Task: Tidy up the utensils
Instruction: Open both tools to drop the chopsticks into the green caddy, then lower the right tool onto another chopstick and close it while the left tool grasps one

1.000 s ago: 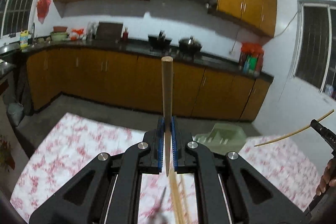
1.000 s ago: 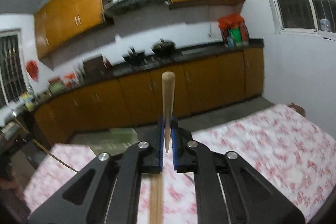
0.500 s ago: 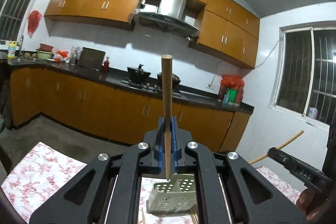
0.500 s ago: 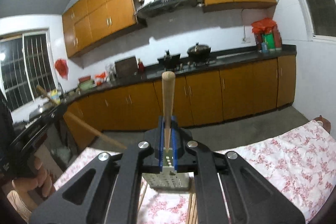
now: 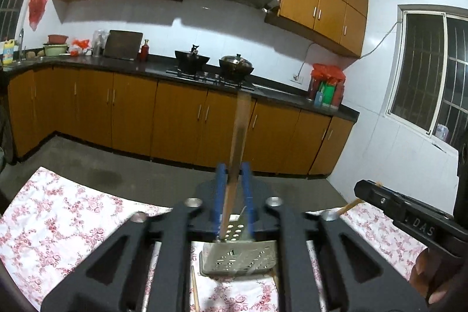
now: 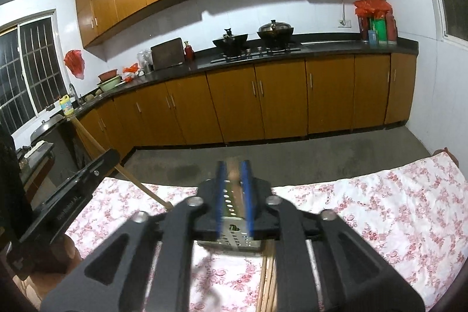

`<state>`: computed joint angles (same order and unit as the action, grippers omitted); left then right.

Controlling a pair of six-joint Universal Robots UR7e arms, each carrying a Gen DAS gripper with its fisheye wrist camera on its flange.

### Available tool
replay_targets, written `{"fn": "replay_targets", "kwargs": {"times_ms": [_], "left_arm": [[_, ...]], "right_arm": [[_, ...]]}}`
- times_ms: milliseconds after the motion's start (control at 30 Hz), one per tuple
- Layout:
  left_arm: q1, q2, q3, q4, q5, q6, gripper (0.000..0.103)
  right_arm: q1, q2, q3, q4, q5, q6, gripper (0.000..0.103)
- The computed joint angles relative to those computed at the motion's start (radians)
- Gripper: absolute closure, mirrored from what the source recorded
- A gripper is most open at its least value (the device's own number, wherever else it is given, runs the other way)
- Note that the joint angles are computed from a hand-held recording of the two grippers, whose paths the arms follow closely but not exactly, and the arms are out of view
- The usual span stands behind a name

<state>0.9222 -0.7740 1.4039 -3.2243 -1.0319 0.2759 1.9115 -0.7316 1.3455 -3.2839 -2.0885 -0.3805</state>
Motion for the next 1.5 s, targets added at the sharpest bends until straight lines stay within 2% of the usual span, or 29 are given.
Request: {"fn": "replay_targets", "kwargs": {"times_ms": [33, 67, 300, 400, 500, 600, 667, 733, 800, 933, 1100, 1333, 1400, 1500], "left_arm": [[-0.001, -0.004, 0.007, -0.012, 0.0, 0.003, 0.058], [-0.003, -0.009, 0.016, -0.035, -0.003, 0.01, 0.056], [-0.015, -0.05, 0.059, -0.088, -0.014, 0.002, 0.052], [-0.019, -0.09, 0.113, -0.13, -0.009, 0.001, 0.049], [-0.022, -0.117, 0.158, -0.155, 0.044, 0.009, 0.047], [-0.018, -0.139, 0.215, -0.163, 0.132, 0.021, 0.047], [-0.006, -0.148, 0.248, -0.126, 0.185, 0.005, 0.047], [0.012, -0.16, 0.277, -0.061, 0.202, -0.038, 0.047], [0.031, -0.169, 0.3, 0.025, 0.221, -0.089, 0.049], [0.062, -0.181, 0.342, 0.145, 0.224, -0.151, 0.059], [0.08, -0.186, 0.387, 0.211, 0.205, -0.193, 0.063], [0.092, -0.181, 0.406, 0.254, 0.173, -0.224, 0.069], [0.091, -0.18, 0.404, 0.267, 0.162, -0.231, 0.071], [0.093, -0.18, 0.405, 0.281, 0.143, -0.236, 0.073]], "right_arm": [[-0.002, -0.004, 0.001, -0.008, 0.002, -0.007, 0.071], [0.001, -0.007, 0.008, -0.026, 0.0, -0.014, 0.07], [0.013, -0.059, 0.091, -0.159, 0.0, -0.044, 0.062], [0.018, -0.088, 0.147, -0.26, -0.038, -0.078, 0.056], [0.005, -0.115, 0.205, -0.303, -0.105, -0.071, 0.056], [-0.031, -0.134, 0.255, -0.248, -0.165, -0.015, 0.056], [-0.064, -0.141, 0.289, -0.152, -0.187, 0.053, 0.058], [-0.094, -0.147, 0.317, -0.052, -0.163, 0.117, 0.073], [-0.119, -0.143, 0.344, 0.024, -0.129, 0.166, 0.081], [-0.148, -0.117, 0.372, 0.108, -0.085, 0.204, 0.086], [-0.159, -0.09, 0.391, 0.123, -0.076, 0.216, 0.088], [-0.159, -0.074, 0.377, 0.116, -0.101, 0.195, 0.091], [-0.154, -0.063, 0.367, 0.109, -0.15, 0.185, 0.094], [-0.156, -0.058, 0.366, 0.081, -0.17, 0.18, 0.095]]}}
